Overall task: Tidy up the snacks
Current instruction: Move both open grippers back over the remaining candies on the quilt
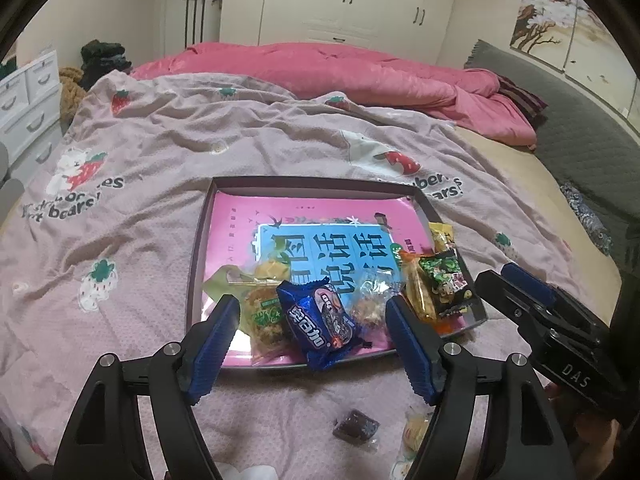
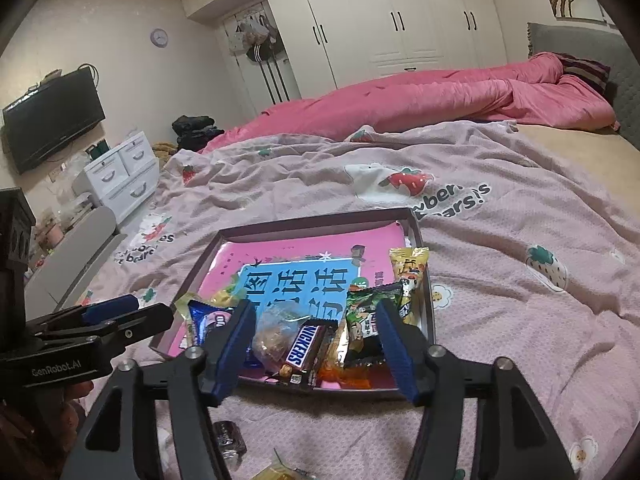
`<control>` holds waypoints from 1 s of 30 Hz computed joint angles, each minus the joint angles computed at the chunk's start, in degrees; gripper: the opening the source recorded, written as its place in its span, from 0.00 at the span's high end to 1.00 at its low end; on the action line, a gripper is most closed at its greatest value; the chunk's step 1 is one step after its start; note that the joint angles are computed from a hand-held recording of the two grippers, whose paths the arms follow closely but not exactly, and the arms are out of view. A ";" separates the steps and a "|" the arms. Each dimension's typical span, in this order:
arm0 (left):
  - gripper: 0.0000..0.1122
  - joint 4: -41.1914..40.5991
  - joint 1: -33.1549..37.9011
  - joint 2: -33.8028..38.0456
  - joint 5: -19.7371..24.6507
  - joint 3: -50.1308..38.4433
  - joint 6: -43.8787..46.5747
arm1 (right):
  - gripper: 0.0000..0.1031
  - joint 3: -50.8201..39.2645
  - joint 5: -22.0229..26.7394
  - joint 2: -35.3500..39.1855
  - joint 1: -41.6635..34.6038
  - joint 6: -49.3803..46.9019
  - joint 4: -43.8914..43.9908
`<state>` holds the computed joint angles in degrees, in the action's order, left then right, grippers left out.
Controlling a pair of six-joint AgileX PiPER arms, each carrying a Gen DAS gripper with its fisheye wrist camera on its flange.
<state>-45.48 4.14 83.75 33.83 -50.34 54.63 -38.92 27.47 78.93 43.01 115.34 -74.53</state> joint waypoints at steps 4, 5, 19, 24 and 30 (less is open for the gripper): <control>0.31 -0.40 0.64 -1.64 1.15 0.82 0.66 | 0.38 0.08 1.84 -0.69 1.73 -0.43 0.72; 0.31 -0.35 0.64 -1.99 1.20 1.09 0.78 | 0.37 0.09 2.12 -0.78 2.04 -0.67 1.10; 0.30 2.16 1.70 -6.26 1.40 5.01 2.18 | 0.33 0.24 9.07 -2.14 9.60 -2.13 5.83; 0.30 2.27 2.26 -8.17 1.93 5.93 2.79 | 0.30 0.14 11.66 -2.59 12.04 -2.27 6.77; 0.30 2.97 2.85 -9.83 2.80 6.99 2.95 | 0.29 -0.07 13.96 -3.13 14.46 -2.87 8.32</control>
<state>-42.51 6.99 73.92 36.63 -43.35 57.58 -38.99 41.43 75.80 57.47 112.47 -66.21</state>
